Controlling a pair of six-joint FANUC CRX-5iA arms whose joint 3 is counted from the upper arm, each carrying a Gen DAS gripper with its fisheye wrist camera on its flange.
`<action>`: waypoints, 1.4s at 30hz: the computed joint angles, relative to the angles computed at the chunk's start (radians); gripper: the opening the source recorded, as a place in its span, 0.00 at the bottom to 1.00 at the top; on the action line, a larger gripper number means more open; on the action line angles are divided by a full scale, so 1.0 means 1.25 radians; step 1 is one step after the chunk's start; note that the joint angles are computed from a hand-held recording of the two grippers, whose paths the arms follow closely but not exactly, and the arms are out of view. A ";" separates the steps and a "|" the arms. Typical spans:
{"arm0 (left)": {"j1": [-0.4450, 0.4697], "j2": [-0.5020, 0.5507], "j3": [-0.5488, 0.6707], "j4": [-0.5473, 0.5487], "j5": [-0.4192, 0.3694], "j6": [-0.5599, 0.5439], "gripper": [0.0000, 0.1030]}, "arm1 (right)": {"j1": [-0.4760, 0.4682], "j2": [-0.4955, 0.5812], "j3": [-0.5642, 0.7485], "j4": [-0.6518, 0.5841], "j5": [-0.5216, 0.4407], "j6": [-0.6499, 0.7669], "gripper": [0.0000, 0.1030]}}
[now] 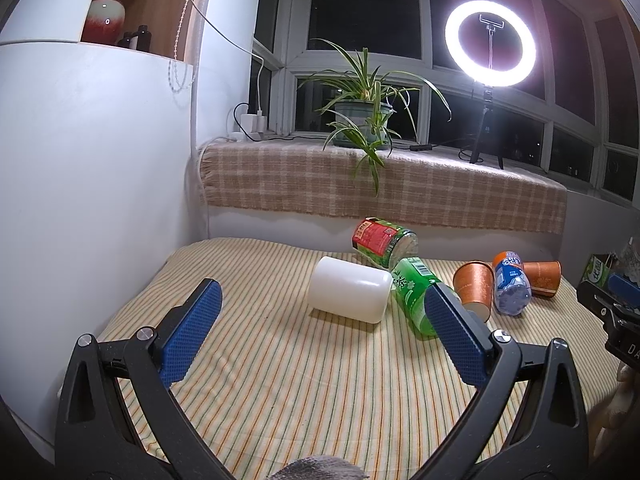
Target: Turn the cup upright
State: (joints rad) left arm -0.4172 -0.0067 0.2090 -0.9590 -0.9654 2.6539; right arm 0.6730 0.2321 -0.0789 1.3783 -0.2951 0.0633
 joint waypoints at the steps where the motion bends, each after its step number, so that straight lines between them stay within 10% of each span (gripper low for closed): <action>1: 0.002 -0.001 -0.001 0.001 0.002 -0.001 1.00 | 0.000 0.000 0.000 0.001 0.001 0.000 0.79; 27: 0.012 0.003 0.004 0.016 -0.010 -0.020 1.00 | 0.026 0.024 0.055 -0.158 0.003 0.168 0.79; 42: 0.057 0.000 0.007 0.077 -0.028 -0.080 1.00 | 0.086 0.136 0.367 -0.771 -0.136 0.829 0.79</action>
State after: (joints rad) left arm -0.3457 -0.0069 0.2172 -0.8633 -1.0000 2.5543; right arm 0.7811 0.4025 0.3796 0.4148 -0.4646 1.0996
